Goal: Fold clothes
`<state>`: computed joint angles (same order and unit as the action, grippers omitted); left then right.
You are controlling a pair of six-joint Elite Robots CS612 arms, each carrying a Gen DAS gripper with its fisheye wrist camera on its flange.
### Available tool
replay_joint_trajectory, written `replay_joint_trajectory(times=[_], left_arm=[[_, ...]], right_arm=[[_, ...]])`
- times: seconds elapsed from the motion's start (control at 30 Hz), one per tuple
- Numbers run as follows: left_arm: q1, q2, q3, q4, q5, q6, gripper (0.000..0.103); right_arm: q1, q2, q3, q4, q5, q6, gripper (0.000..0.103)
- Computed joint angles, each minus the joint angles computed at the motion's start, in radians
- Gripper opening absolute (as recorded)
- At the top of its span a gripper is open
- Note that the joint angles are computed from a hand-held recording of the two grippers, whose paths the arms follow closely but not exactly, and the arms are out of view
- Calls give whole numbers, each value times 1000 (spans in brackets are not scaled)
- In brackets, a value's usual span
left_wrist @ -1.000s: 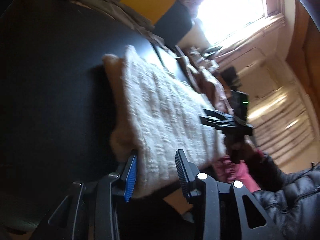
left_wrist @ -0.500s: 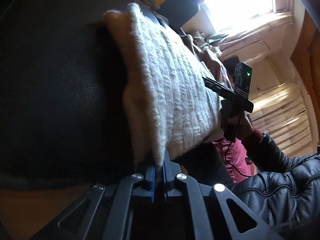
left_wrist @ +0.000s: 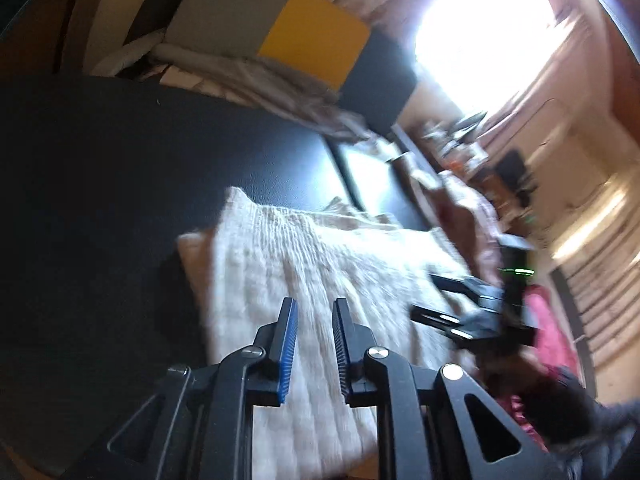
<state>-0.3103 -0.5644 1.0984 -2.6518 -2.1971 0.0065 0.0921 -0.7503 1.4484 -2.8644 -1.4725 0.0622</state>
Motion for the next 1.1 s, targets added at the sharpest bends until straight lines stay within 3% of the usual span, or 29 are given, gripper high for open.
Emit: replay_joint_trajectory(times=[0.1, 0.17, 0.23, 0.3, 0.4, 0.5, 0.63, 0.7, 0.8, 0.87, 0.93, 1.1], left_arm=[[-14, 8, 0, 5, 76, 8, 16], [-29, 0, 29, -34, 150, -9, 16], [-28, -6, 52, -57, 177, -13, 16], [-32, -9, 73, -84, 213, -19, 16], [-44, -3, 75, -106, 276, -1, 14], [-58, 9, 57, -120, 353, 33, 13], [-38, 34, -3, -51, 256, -64, 13], [-32, 23, 13, -50, 230, -63, 13], [-2, 3, 52, -103, 134, -119, 21], [15, -6, 73, -165, 120, -171, 24], [39, -3, 65, -166, 91, -195, 32], [77, 65, -79, 85, -75, -159, 38]], right_arm=[[-21, -21, 23, -12, 60, -34, 103], [-24, -35, 42, -21, 4, -78, 103], [-36, -40, 52, -10, -39, -92, 103], [-56, -42, 70, -14, -39, -77, 103], [-80, -44, 114, -91, 16, -12, 103], [-58, -41, 140, -156, -43, 28, 103], [-47, -33, 156, -230, -55, 66, 103], [-50, -30, 154, -239, -49, 70, 103], [-50, -28, 153, -245, -52, 69, 103], [-50, -26, 152, -249, -54, 68, 103], [-50, -25, 152, -254, -56, 67, 103], [-53, -25, 154, -258, -62, 62, 103]])
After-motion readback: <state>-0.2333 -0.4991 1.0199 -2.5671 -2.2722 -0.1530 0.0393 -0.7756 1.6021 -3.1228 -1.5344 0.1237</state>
